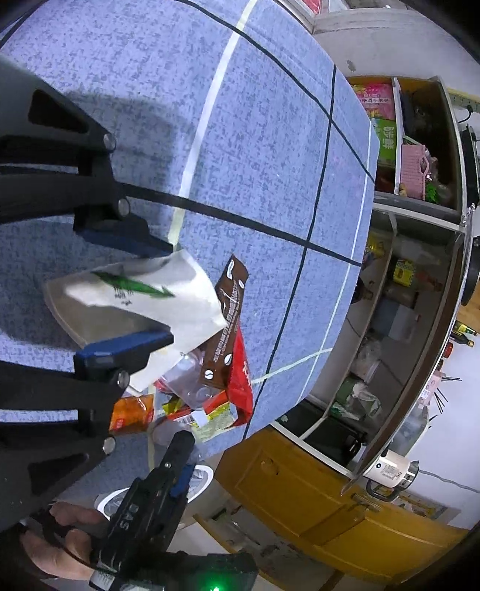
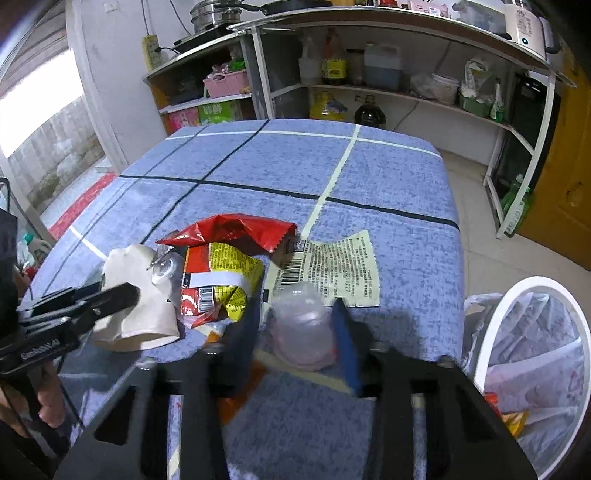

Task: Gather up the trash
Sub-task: 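Grasp the white paper bag with the left tool while the right tool grasps a clear plastic cup, then carry the paper bag and cup over the wastebasket and open both tools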

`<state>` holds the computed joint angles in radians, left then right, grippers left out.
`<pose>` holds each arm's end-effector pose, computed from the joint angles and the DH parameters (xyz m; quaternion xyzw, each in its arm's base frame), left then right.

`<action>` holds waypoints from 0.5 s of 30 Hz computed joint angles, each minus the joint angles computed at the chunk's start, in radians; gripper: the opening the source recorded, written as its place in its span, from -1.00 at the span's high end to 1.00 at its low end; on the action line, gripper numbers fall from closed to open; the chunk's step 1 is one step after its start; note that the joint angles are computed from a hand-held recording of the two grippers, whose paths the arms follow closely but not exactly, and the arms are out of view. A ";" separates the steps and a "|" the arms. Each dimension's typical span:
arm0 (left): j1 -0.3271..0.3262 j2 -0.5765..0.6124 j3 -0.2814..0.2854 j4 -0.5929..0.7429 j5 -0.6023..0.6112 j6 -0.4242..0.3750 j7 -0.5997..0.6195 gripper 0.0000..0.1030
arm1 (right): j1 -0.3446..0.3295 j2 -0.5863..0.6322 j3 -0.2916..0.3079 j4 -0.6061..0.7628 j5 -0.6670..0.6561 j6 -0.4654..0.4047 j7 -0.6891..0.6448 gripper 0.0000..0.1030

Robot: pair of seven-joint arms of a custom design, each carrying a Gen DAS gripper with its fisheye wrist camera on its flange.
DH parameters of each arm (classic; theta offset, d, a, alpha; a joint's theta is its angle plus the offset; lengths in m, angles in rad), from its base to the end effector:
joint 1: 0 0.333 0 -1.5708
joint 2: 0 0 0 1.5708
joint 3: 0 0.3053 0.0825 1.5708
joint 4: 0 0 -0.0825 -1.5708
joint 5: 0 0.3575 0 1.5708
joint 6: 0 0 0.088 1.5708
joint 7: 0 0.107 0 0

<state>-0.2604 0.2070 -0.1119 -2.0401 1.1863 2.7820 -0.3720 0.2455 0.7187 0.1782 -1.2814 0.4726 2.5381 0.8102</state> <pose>0.5324 -0.2496 0.3881 -0.8037 0.4491 -0.3252 0.2159 0.7028 0.2677 0.3916 -0.8677 0.3582 -0.0780 0.3358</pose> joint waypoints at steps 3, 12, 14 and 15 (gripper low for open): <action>-0.005 -0.010 0.005 -0.007 0.046 0.004 -0.039 0.46 | -0.008 -0.020 0.008 -0.033 0.013 0.021 -0.018 0.40; -0.005 -0.042 -0.020 -0.021 0.128 -0.027 -0.066 0.58 | -0.049 -0.093 0.033 -0.138 0.095 0.072 -0.091 0.40; -0.006 -0.055 -0.026 -0.027 0.153 -0.031 -0.079 0.59 | -0.057 -0.111 0.035 -0.160 0.112 0.079 -0.109 0.40; -0.006 -0.061 -0.030 -0.030 0.168 -0.035 -0.086 0.60 | -0.060 -0.120 0.036 -0.171 0.122 0.083 -0.118 0.40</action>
<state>-0.2668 0.1456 -0.1415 -2.0697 1.3540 2.7470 -0.4577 0.1851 0.5990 0.2147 -1.4524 0.5943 2.6210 0.6924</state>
